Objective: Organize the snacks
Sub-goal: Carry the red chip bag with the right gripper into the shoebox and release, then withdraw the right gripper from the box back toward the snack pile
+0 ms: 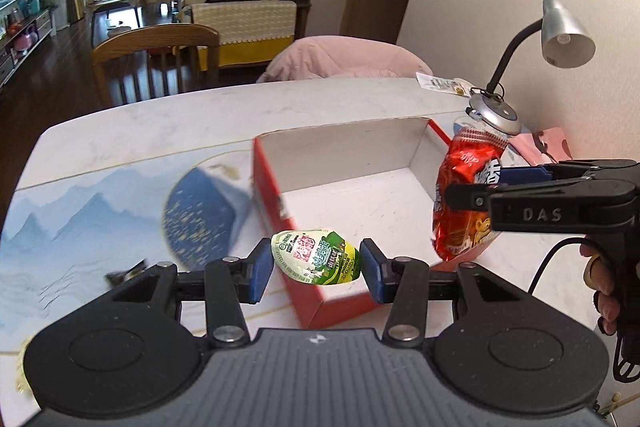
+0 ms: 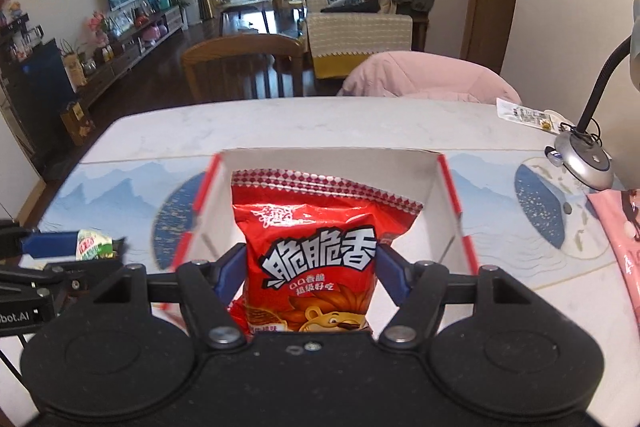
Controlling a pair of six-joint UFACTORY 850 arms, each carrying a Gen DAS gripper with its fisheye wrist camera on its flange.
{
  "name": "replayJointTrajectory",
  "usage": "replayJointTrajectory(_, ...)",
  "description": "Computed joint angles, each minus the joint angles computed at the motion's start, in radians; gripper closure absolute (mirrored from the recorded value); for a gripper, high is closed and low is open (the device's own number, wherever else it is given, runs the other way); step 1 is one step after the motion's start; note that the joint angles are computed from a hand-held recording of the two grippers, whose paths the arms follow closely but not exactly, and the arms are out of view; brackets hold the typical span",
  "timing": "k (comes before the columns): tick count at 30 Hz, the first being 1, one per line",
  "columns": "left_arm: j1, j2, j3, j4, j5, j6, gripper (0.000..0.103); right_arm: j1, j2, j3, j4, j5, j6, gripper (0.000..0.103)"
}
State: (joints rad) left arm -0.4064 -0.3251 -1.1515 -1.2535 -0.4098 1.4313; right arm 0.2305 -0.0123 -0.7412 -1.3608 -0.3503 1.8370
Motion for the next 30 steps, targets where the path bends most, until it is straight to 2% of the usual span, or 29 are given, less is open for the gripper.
replayJointTrajectory(6, -0.075, -0.095, -0.102, 0.142, 0.036, -0.16, 0.057, -0.084, -0.028, 0.0, 0.076, 0.045, -0.158, 0.035)
replayJointTrajectory(13, -0.14, -0.194, -0.205, 0.417, 0.069, -0.442, 0.057, -0.155, -0.077, -0.008, 0.229, 0.11, -0.367, 0.035)
replayJointTrajectory(20, -0.179, -0.293, -0.309, 0.741, 0.045, -0.776, 0.057, -0.181, -0.127, -0.023, 0.398, 0.152, -0.579, 0.035)
replayJointTrajectory(26, -0.2, -0.344, -0.362, 0.929, 0.0, -0.957, 0.056, -0.187, -0.147, -0.028, 0.421, 0.163, -0.641, 0.036)
replayJointTrajectory(30, -0.207, -0.344, -0.357, 0.966, -0.003, -0.991, 0.056, -0.201, -0.143, -0.016, 0.469, 0.191, -0.694, 0.036)
